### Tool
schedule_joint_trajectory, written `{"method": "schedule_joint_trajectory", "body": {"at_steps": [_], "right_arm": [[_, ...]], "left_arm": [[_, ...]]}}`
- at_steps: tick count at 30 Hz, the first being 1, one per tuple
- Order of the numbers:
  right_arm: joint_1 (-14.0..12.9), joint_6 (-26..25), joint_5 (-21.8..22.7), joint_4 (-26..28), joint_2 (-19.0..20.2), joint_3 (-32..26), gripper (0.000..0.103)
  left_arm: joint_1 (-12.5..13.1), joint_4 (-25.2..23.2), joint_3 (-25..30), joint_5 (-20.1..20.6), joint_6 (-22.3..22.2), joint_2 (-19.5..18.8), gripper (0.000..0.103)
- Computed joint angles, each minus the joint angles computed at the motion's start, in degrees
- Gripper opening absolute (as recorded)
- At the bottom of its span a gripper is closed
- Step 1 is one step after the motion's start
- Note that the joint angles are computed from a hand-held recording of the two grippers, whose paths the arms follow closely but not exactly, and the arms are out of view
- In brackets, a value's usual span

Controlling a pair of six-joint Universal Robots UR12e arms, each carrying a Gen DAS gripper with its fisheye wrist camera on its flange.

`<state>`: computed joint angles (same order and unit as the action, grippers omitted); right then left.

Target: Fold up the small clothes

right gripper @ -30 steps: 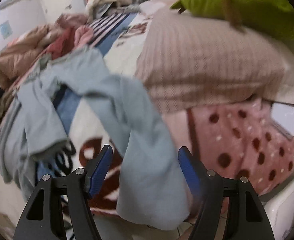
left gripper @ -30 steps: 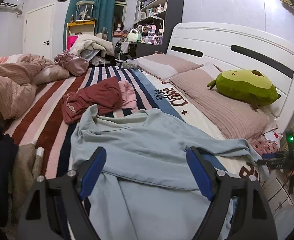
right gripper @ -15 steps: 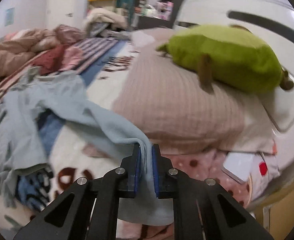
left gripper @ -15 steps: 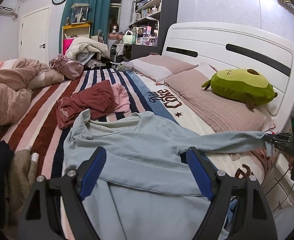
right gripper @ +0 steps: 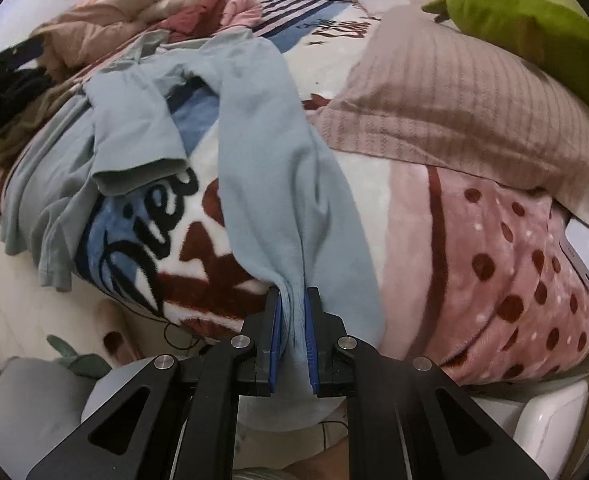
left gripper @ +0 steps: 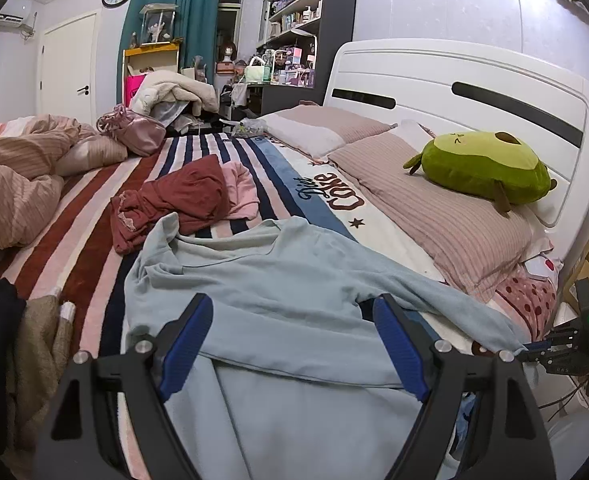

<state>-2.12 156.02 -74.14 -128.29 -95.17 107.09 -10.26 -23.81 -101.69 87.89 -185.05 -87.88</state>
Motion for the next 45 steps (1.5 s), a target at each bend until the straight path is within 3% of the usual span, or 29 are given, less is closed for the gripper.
{"method": "schedule_joint_trajectory", "body": {"at_steps": [2, 3, 5, 12, 17, 19, 20, 21, 26, 32, 38, 45], "right_arm": [[-0.3, 0.7, 0.8, -0.6, -0.5, 0.3, 0.015], [-0.5, 1.0, 1.4, -1.1, -0.6, 0.5, 0.026], [-1.7, 2.3, 3.8, -3.8, -1.4, 1.5, 0.037], [-2.9, 8.2, 2.0, -5.7, -1.2, 1.9, 0.041], [-1.7, 7.8, 1.1, -6.2, 0.7, 1.5, 0.044], [-0.4, 6.6, -0.8, -7.5, 1.4, 1.5, 0.038], [0.2, 5.8, -1.8, -8.1, 1.6, 1.4, 0.026], [0.3, 5.5, -1.7, -8.3, 1.6, 1.4, 0.003], [1.8, 4.9, -2.7, -10.0, 2.3, 0.4, 0.001], [2.7, 5.9, 3.1, -12.6, 3.2, -2.0, 0.001], [6.3, 6.1, 9.7, -14.6, 5.8, -6.7, 0.001], [12.7, 4.2, 16.6, -11.3, 11.6, -15.3, 0.001]], "left_arm": [[0.0, 0.0, 0.0, -0.2, 0.0, 0.0, 0.080], [0.0, 0.0, 0.0, -0.3, 0.0, 0.0, 0.080], [0.0, 0.0, 0.0, -0.3, 0.1, 0.0, 0.080], [0.3, 0.8, -0.1, -0.8, -1.0, -0.1, 0.081], [0.5, 0.9, -0.3, -1.6, -0.9, 0.1, 0.081], [0.5, 0.9, -0.4, -1.6, -0.9, 0.2, 0.081], [0.5, 0.9, -0.4, -1.5, -0.9, 0.2, 0.081], [0.4, 0.9, -0.4, -1.4, -1.0, 0.2, 0.081], [0.7, 1.2, -0.7, -1.6, -1.4, 0.6, 0.081], [1.1, 1.9, -1.2, -1.0, -1.2, 1.2, 0.081], [2.5, 3.1, -2.8, -0.5, -2.4, 2.7, 0.081], [5.1, 3.6, -5.5, 0.5, -3.5, 5.8, 0.081]]}}
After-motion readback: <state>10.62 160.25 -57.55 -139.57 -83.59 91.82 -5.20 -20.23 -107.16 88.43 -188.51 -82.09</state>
